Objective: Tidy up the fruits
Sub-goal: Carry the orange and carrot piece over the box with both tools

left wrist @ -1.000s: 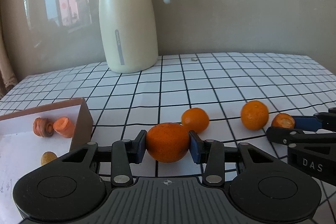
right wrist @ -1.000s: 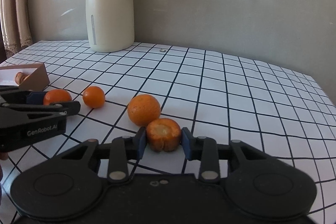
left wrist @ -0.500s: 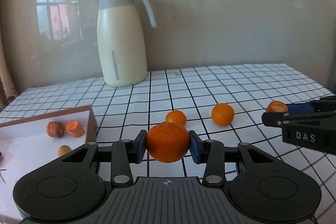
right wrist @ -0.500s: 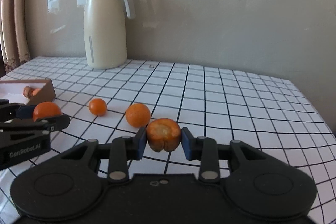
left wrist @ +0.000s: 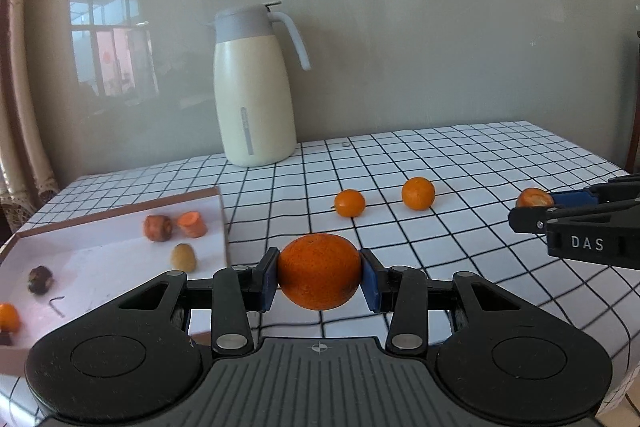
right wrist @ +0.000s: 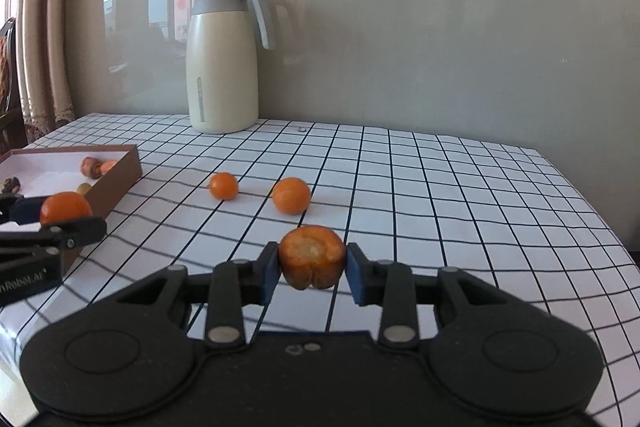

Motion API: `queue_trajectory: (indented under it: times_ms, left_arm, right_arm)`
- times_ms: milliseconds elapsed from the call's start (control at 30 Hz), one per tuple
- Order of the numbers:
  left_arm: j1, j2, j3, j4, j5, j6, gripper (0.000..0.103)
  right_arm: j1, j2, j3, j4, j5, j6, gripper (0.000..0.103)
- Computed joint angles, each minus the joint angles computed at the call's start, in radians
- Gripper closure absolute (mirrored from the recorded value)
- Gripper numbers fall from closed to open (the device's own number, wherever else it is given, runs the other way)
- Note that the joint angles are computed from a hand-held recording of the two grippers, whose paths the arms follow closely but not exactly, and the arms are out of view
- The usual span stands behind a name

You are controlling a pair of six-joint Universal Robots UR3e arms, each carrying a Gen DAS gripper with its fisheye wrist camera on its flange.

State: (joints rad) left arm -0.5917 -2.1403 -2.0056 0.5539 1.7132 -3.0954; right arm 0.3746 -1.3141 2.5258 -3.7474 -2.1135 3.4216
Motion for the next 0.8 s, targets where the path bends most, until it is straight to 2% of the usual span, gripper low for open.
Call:
queue_trajectory:
  times_ms: [233, 533, 800]
  left_arm:
    - [0.028, 0.061, -0.120, 0.086, -0.009, 0.008, 0.061]
    - [0.061, 0.122, -0.278, 0.221, -0.012, 0.025, 0.061]
    - [0.085, 0.152, -0.388, 0.360, 0.002, 0.037, 0.061]
  right_arm:
    - [0.099, -0.011, 0.000, 0.035, -0.078, 0.043, 0.076]
    - [0.210, 0.010, -0.039, 0.047, -0.158, 0.027, 0.076]
    - [0.291, 0.050, -0.073, -0.055, -0.177, -0.030, 0.076]
